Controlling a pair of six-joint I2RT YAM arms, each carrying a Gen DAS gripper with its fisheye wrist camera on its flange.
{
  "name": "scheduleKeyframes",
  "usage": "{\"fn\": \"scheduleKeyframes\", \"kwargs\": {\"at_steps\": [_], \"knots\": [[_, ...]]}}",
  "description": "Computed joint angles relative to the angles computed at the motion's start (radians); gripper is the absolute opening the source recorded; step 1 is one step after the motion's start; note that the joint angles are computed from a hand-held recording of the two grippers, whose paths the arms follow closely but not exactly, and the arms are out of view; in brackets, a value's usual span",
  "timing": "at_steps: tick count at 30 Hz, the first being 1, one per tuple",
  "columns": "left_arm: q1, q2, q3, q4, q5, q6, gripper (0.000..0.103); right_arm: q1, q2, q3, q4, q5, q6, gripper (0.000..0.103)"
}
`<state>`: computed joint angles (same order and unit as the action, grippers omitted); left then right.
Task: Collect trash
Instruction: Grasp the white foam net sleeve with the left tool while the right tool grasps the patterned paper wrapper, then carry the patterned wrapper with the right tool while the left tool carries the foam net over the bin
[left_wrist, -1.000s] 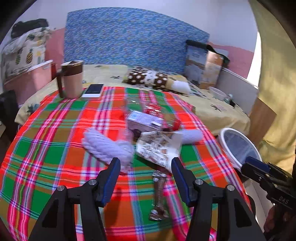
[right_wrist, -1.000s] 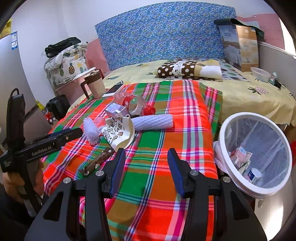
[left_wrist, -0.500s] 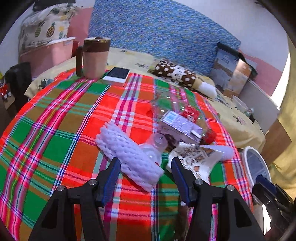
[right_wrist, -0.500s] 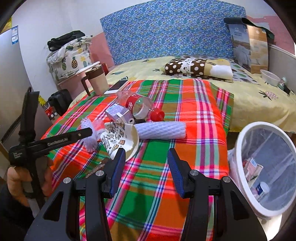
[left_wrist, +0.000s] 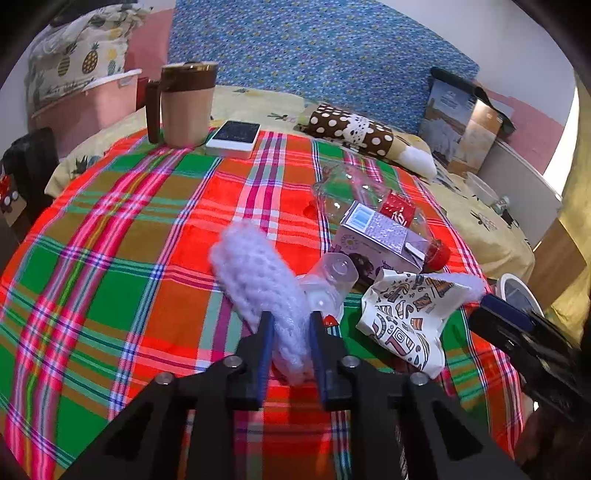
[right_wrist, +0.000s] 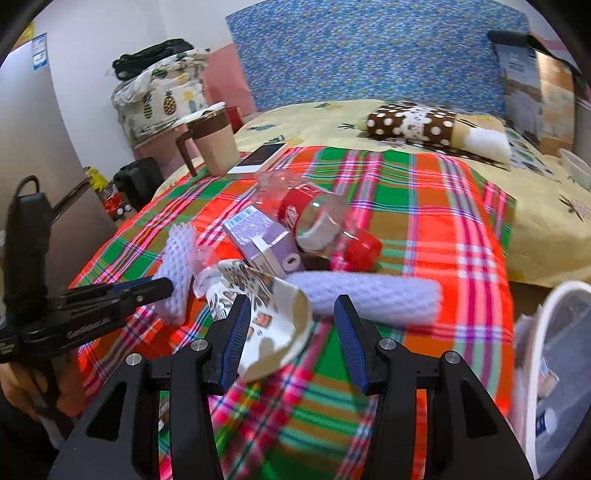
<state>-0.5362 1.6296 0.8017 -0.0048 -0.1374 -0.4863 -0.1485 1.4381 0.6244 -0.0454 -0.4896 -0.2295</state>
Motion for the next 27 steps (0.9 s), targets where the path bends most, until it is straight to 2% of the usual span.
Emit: {"fn": "scheduleKeyframes", "kwargs": {"at_steps": [4, 6, 7, 8, 18, 27], "knots": [[0.023, -0.025, -0.023, 0.008, 0.036, 0.019, 0.015, 0.007, 0.051, 0.035, -0.023, -0.03, -0.013, 0.049], [0.035, -0.034, -0.033, 0.016, 0.057, 0.024, 0.014, 0.01, 0.054, 0.038, -0.033, -0.04, -0.019, 0.035], [0.038, -0.039, -0.037, 0.019, 0.062, 0.027, 0.014, 0.011, 0.049, 0.034, -0.036, -0.041, -0.023, 0.021], [0.037, -0.046, -0.042, 0.021, 0.063, 0.031, 0.013, 0.009, 0.035, 0.025, -0.041, -0.049, -0.028, 0.015], [-0.009, -0.105, -0.061, 0.009, 0.034, 0.045, 0.013, -0.04, -0.157, -0.067, -0.078, -0.071, -0.019, 0.012], [-0.122, -0.173, -0.043, -0.04, -0.035, 0.047, 0.013, -0.129, -0.287, -0.117, -0.095, -0.071, -0.006, 0.012]]}}
